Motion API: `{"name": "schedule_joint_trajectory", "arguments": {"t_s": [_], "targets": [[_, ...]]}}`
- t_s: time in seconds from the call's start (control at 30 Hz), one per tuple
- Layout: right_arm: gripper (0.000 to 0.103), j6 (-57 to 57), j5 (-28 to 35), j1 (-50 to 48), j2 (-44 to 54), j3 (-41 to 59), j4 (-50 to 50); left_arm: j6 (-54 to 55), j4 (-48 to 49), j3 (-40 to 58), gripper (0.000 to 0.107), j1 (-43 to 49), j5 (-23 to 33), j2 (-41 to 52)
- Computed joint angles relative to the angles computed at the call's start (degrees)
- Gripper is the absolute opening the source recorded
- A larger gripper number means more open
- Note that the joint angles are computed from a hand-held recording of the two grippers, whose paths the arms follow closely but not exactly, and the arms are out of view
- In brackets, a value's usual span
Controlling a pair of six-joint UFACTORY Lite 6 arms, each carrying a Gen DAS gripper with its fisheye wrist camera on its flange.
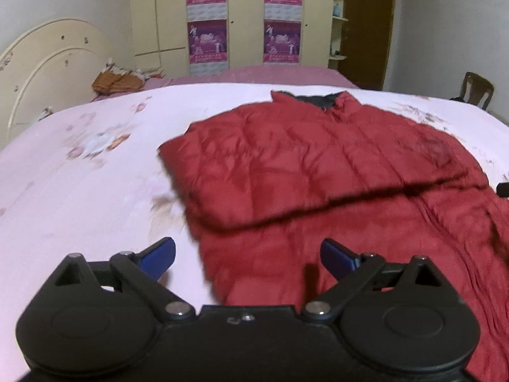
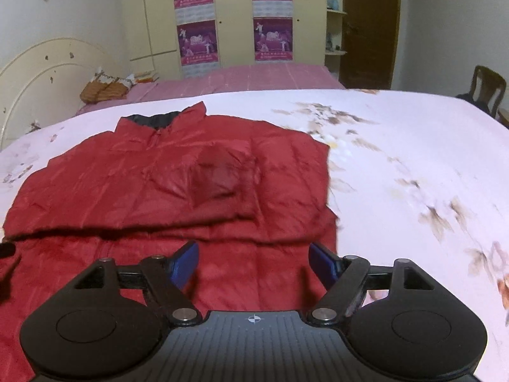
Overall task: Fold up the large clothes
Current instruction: 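Grasp the jacket hem with the left gripper while the right gripper grasps the hem too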
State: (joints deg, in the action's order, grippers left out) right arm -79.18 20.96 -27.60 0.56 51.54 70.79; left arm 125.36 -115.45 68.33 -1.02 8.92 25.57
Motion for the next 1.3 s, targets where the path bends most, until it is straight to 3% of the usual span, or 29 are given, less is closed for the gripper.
{"name": "schedule_joint_trajectory", "arguments": {"t_s": [0.2,0.27,0.5,0.6,0.67,0.77,0.87,0.97,1.03,1.07,1.1,1.17,1.23,1.27,1.3], "targets": [[0.075,-4.0,10.9,-11.0,-10.4,-8.8,-2.3,28.5,-29.3,-18.0,0.097,-0.9,-1.2,-15.3],[0.075,-5.7,16.3,-17.1,-14.0,-11.5,-4.0,30.0,-31.6,-23.4,0.095,-1.3,-2.4,-20.8],[0.075,-14.1,36.2,-44.1,-16.7,-13.8,-12.7,-8.1,3.8,-40.6,0.092,3.3,-1.9,-38.9],[0.057,-17.2,42.7,-54.9,-12.2,-10.9,-17.4,-26.1,21.7,-47.2,0.090,9.7,3.1,-46.4],[0.057,-17.3,46.0,-59.7,-8.4,-8.3,-19.9,-37.2,33.3,-50.0,0.085,15.5,8.7,-50.1],[0.057,-16.0,50.5,-64.3,-1.4,-3.5,-24.3,-40.0,38.1,-51.8,0.085,26.1,21.7,-52.5],[0.057,-14.3,54.5,-65.8,4.6,-0.2,-27.7,-37.2,38.1,-49.5,0.085,35.9,37.6,-44.3],[0.057,-13.2,58.6,-65.5,9.8,3.1,-28.0,-33.6,37.1,-45.9,0.082,37.2,41.5,-37.0],[0.052,-11.1,61.3,-63.9,14.4,6.8,-27.4,-35.0,37.5,-42.0,0.067,36.9,43.6,-31.4],[0.046,-9.8,62.4,-62.6,16.9,8.8,-27.1,-36.3,37.9,-40.0,0.053,36.1,43.8,-28.9],[0.036,-8.5,62.6,-61.1,19.0,10.4,-27.1,-37.2,38.1,-38.4,0.050,34.9,43.1,-26.9],[0.028,-8.1,62.2,-58.6,22.3,12.8,-26.6,-36.7,37.1,-37.1,0.047,32.9,42.2,-25.3],[0.025,-6.9,64.8,-56.9,26.1,16.6,-27.4,-37.4,38.1,-37.0,0.019,31.1,39.8,-26.4],[0.018,-6.8,66.7,-56.1,27.8,18.7,-28.7,-37.3,38.7,-37.8,0.006,30.8,39.6,-27.8],[0.005,-7.7,68.6,-55.8,28.7,19.9,-30.4,-36.1,38.3,-39.5,0.005,32.7,41.2,-30.1]]}}
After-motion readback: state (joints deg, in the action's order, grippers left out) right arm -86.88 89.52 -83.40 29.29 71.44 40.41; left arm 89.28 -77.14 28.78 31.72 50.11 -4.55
